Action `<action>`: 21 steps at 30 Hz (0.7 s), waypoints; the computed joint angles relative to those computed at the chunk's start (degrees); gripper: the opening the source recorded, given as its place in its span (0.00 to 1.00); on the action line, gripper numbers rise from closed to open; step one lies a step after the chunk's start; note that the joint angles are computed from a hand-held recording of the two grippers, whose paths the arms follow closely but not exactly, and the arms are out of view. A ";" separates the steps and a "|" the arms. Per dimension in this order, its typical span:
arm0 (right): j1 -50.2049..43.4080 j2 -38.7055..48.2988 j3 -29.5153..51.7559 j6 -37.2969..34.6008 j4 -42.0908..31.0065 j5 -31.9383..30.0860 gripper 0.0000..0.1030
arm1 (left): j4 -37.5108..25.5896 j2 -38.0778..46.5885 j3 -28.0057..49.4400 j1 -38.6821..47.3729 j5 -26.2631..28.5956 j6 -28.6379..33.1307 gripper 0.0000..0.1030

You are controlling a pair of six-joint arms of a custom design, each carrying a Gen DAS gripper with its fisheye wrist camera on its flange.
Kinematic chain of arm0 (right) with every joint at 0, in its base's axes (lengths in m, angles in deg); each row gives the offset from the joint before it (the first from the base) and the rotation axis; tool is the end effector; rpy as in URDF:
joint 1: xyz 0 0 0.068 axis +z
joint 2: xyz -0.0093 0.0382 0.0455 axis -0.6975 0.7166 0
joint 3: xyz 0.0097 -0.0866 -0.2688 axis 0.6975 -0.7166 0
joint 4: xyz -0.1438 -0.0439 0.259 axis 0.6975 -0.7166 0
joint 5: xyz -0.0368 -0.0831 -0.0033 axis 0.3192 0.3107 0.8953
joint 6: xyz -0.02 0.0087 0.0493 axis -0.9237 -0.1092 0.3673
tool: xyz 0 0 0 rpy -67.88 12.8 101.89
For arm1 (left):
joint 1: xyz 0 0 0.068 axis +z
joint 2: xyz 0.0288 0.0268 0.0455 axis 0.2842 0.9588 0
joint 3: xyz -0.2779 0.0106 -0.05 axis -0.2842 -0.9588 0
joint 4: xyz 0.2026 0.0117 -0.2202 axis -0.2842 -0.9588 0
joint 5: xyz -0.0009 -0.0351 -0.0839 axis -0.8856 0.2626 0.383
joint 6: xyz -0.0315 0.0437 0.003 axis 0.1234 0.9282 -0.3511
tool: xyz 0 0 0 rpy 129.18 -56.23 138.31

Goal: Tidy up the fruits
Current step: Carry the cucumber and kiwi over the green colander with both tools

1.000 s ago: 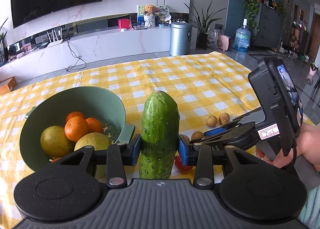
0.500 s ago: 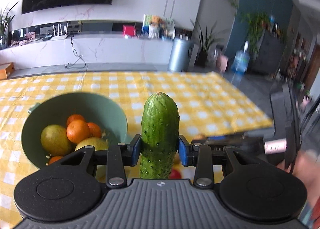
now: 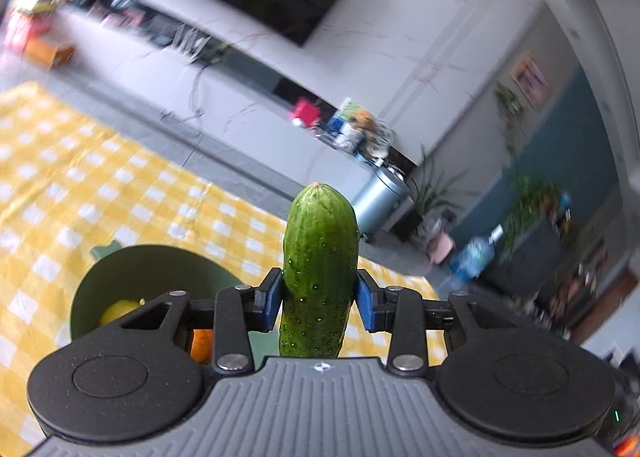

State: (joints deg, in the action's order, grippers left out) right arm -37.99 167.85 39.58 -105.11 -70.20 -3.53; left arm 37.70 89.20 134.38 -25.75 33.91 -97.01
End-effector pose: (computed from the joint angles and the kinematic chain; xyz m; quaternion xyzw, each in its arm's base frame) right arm 0.3695 0.0625 0.2600 -0.2986 0.8301 0.2652 0.3891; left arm 0.2702 -0.2188 0.3112 -0.2617 0.7982 -0.2108 0.5000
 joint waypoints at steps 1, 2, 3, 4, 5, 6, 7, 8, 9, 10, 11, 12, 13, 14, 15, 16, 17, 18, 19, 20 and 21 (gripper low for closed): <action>1.04 0.00 0.39 -0.11 -0.03 0.33 0.23 | 1.01 -0.48 -1.33 1.28 1.19 -1.71 0.42; 2.11 0.19 0.78 -0.22 0.18 0.86 0.23 | 2.20 -1.00 -2.84 2.64 2.50 -3.11 0.42; 3.18 0.39 1.04 -0.28 0.47 1.63 0.23 | 3.37 -1.47 -4.46 3.79 3.90 -4.48 0.42; 4.19 0.64 1.35 -0.40 0.45 2.41 0.23 | 4.36 -1.54 -5.58 4.93 5.26 -5.43 0.42; 5.08 1.04 1.78 -0.48 0.29 2.98 0.23 | 5.01 -1.73 -6.57 5.90 6.27 -5.86 0.42; 5.89 1.35 2.07 -0.58 0.17 3.43 0.23 | 5.58 -1.75 -7.41 6.57 6.77 -6.46 0.42; 6.75 1.49 2.15 -0.75 0.07 4.03 0.23 | 6.29 -1.89 -8.37 7.11 7.16 -7.37 0.42; 7.49 1.66 2.20 -1.10 -0.14 4.68 0.23 | 7.21 -2.22 -9.46 7.74 7.89 -8.29 0.42; 8.12 2.14 2.59 -1.51 -0.57 5.29 0.23 | 8.56 -2.59 -10.69 8.53 8.98 -9.13 0.42; 8.71 2.77 3.05 -1.75 -0.90 5.85 0.23 | 10.01 -2.98 -11.93 9.37 10.38 -9.73 0.42; 9.23 3.33 3.53 -1.86 -1.25 6.33 0.23 | 11.32 -3.51 -13.28 10.15 11.92 -10.07 0.42; 9.73 3.98 4.08 -1.95 -1.54 6.82 0.23 | 11.92 -3.55 -13.89 10.84 13.06 -10.48 0.42; 10.22 4.48 4.46 -2.00 -1.66 7.41 0.23 | 11.70 -3.36 -14.00 11.19 13.50 -10.75 0.42; 10.68 5.33 5.14 -2.16 -1.74 8.18 0.23 | 10.96 -2.94 -13.71 11.40 13.67 -10.82 0.42; 11.23 5.85 5.47 -2.18 -1.70 9.03 0.23 | 10.04 -2.69 -13.50 11.53 13.76 -11.10 0.42; 11.65 6.42 5.90 -2.15 -1.81 9.72 0.23 | 9.71 -2.59 -13.61 11.64 13.89 -11.31 0.42; 12.05 7.15 6.39 -2.04 -1.94 10.40 0.23 | 11.06 -2.89 -14.70 11.96 14.55 -11.68 0.42; 12.33 7.76 6.87 -2.01 -2.17 10.86 0.23 | 12.67 -3.24 -15.82 12.62 15.98 -11.92 0.42; 12.69 8.38 7.26 -1.95 -2.29 11.35 0.23 | 13.19 -3.32 -16.30 13.11 17.05 -12.10 0.42; 13.01 8.93 7.67 -1.97 -2.48 11.80 0.23 | 13.30 -3.22 -16.45 13.56 17.82 -12.19 0.42; 13.44 9.52 8.08 -2.01 -2.59 12.41 0.23 | 13.44 -3.18 -16.66 13.93 18.38 -12.26 0.42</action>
State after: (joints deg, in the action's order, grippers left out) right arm -24.55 177.37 47.66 -107.12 -72.79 8.88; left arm 51.14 86.02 117.72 -11.83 52.28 -109.27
